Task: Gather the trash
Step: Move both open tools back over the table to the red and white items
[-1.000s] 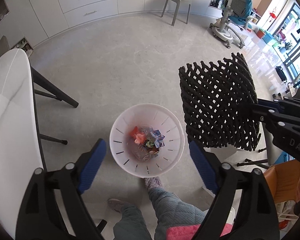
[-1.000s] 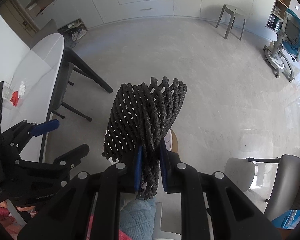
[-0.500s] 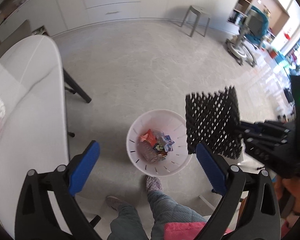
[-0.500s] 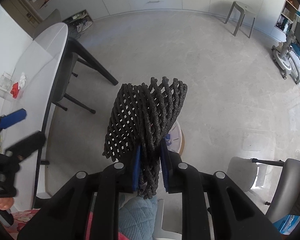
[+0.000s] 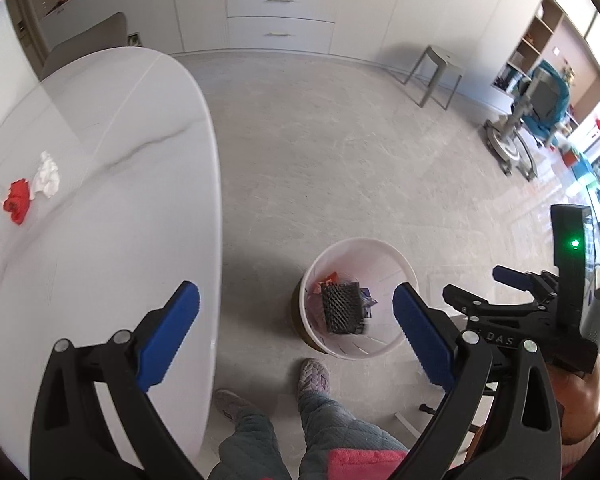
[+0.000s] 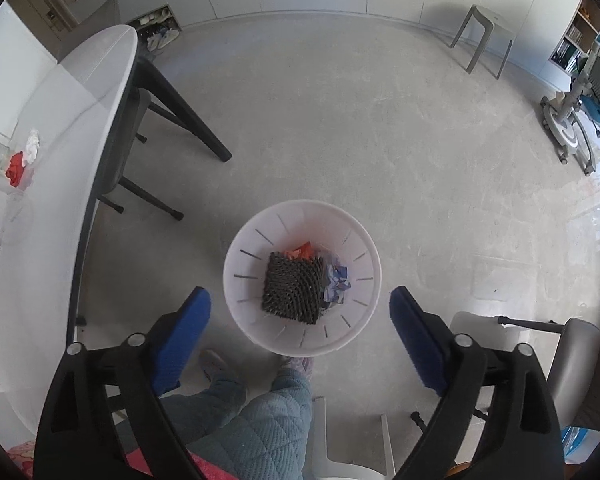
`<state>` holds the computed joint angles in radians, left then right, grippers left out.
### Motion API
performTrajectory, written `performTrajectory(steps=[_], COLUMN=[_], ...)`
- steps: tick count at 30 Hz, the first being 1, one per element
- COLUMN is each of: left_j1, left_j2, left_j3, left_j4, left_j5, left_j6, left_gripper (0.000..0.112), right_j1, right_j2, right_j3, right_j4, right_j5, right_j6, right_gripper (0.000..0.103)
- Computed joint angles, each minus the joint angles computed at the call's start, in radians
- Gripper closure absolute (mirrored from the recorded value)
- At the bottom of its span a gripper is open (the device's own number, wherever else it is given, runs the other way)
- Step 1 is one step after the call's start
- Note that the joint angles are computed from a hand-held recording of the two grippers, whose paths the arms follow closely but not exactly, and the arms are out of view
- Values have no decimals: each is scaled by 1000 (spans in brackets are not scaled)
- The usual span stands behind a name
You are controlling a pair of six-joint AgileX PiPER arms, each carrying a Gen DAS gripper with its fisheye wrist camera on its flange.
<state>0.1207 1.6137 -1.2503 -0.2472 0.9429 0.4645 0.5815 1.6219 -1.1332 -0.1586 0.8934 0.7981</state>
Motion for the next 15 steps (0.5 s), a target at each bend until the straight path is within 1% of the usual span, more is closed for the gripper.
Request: performTrajectory(steps=[7,11,14,15], left_j1=[62,122,179,202], left_j2=[14,33,60,72], left_j3=[-32,-58,-98,-114], left_j4=[-11,-23,-31,-31], left_j5=[16,23,38,41], left_j6=[29,66,85,87], left_gripper=[19,19,19,19], right_j1=[37,64,84,92], right_j2=[46,110,174,209], right_j3=[-142,-266,-377,-437], right_j4=[-24,-39,-37,-34], right_j5=[51,99,133,150], right_j6=[17,1,-17,-31], right_gripper=[4,3,3,3])
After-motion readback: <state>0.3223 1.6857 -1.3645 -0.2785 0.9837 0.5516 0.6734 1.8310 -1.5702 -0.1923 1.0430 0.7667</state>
